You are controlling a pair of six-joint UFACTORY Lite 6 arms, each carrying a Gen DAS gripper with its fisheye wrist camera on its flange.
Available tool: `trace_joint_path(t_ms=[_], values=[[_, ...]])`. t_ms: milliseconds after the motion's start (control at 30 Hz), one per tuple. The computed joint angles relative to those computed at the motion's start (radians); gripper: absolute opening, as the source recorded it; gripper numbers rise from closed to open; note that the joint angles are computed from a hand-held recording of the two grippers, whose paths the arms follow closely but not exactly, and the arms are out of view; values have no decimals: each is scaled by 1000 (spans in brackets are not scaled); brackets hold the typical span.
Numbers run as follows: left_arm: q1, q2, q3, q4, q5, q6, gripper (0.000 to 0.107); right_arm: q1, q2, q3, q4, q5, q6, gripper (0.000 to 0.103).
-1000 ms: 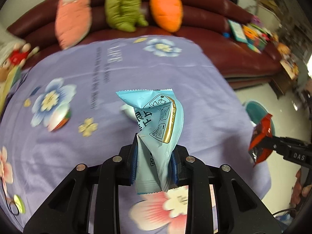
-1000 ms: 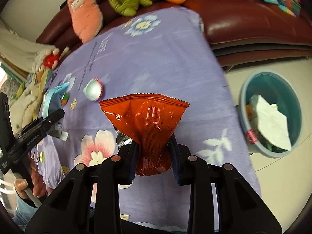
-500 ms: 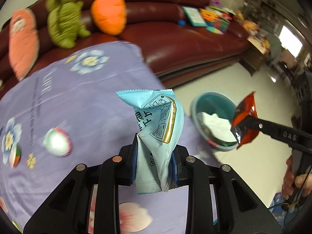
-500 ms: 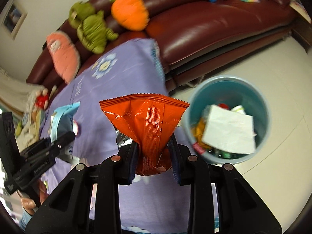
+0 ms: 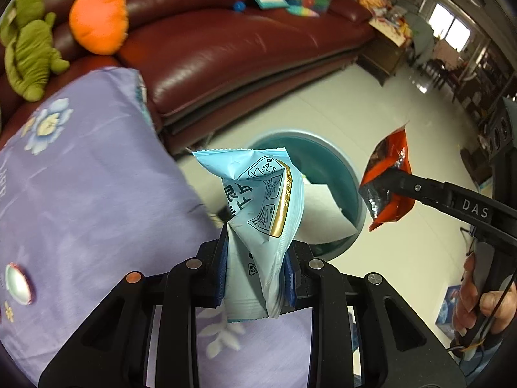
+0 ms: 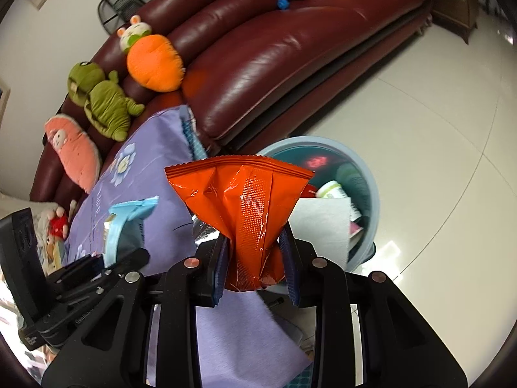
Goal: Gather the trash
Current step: 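Carry red wrapper and blue packet over the teal bin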
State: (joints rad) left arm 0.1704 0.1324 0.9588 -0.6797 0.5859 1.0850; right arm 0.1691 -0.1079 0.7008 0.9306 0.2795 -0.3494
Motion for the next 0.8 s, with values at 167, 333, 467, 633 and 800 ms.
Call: trace_joint_path(t_ms=[167,333,467,633,800], values=[[-88,87,28,10,-51,-56,29,-98,54,-8,169,29,-213,29],[-150,183,76,19,-81,-100,29,-174,104,-9,266,52,-348,30],[-192,235,107,26,-95,-131,29,-202,139,5,289,56,-385,31],[-250,284,159,67,-126,-211,59,-225,179,31,279,57,-388,31],[-261,280,145,69,-176,-213,91,-220,211,65,236,51,-351,31]])
